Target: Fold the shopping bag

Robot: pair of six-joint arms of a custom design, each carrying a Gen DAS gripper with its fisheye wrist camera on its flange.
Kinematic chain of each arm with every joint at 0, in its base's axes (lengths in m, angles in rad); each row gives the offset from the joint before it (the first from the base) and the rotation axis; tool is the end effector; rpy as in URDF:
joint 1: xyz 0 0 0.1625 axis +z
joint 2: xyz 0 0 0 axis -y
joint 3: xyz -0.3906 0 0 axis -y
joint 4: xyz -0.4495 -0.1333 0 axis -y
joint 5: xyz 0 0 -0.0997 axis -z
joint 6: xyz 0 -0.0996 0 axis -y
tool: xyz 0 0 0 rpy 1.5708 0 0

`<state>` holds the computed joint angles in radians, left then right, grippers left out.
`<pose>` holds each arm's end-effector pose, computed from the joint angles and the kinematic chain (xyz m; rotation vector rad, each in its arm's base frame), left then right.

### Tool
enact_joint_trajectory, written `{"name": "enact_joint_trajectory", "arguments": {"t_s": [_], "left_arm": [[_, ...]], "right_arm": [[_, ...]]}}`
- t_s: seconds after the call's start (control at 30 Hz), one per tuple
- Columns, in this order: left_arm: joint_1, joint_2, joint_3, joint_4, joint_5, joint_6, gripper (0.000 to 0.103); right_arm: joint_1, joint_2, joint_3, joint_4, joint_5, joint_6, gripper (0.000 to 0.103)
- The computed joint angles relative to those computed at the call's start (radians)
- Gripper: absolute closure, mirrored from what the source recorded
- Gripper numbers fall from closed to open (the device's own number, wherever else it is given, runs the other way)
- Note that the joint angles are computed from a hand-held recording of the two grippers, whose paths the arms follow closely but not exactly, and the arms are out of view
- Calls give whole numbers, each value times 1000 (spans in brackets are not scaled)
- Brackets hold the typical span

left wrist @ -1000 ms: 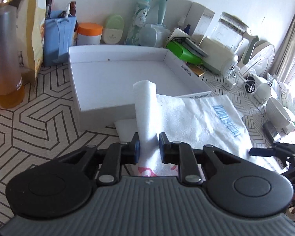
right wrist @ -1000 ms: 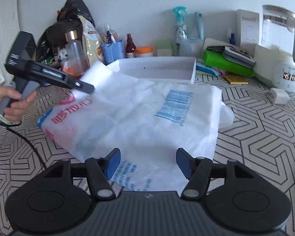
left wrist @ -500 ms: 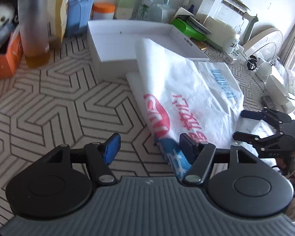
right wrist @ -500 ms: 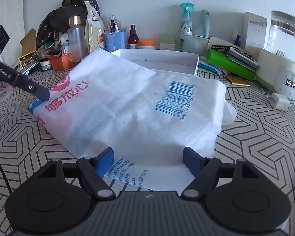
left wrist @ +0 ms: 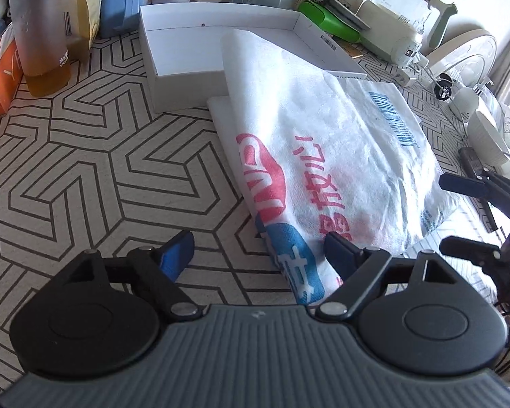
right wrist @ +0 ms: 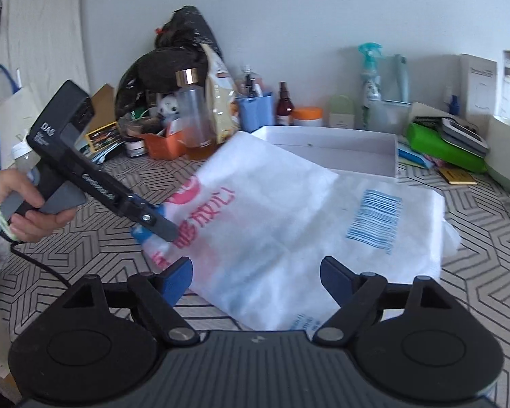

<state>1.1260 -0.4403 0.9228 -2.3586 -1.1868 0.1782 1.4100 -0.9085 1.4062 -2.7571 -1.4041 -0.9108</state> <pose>-0.2222 -0.8627 0.0623 0.7676 2.6535 -0.4924 0.0239 -0.7886 0.2434 1.0902 -2.5434 0.9708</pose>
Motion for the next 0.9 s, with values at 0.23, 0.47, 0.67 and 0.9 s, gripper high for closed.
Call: {"name": "enact_joint_trajectory", "arguments": {"t_s": [0.23, 0.47, 0.67, 0.9], "left_arm": [[-33, -43, 159, -196, 89, 168, 48], [-7, -61, 155, -175, -9, 75, 64], [28, -62, 123, -113, -136, -27, 79], [79, -19, 15, 9, -316, -173, 81]], "right_arm": [[14, -10, 56, -155, 27, 81, 15], [19, 12, 35, -122, -16, 19, 18], [8, -2, 45, -31, 61, -21, 24], [34, 11, 44, 8, 16, -157, 42]]}}
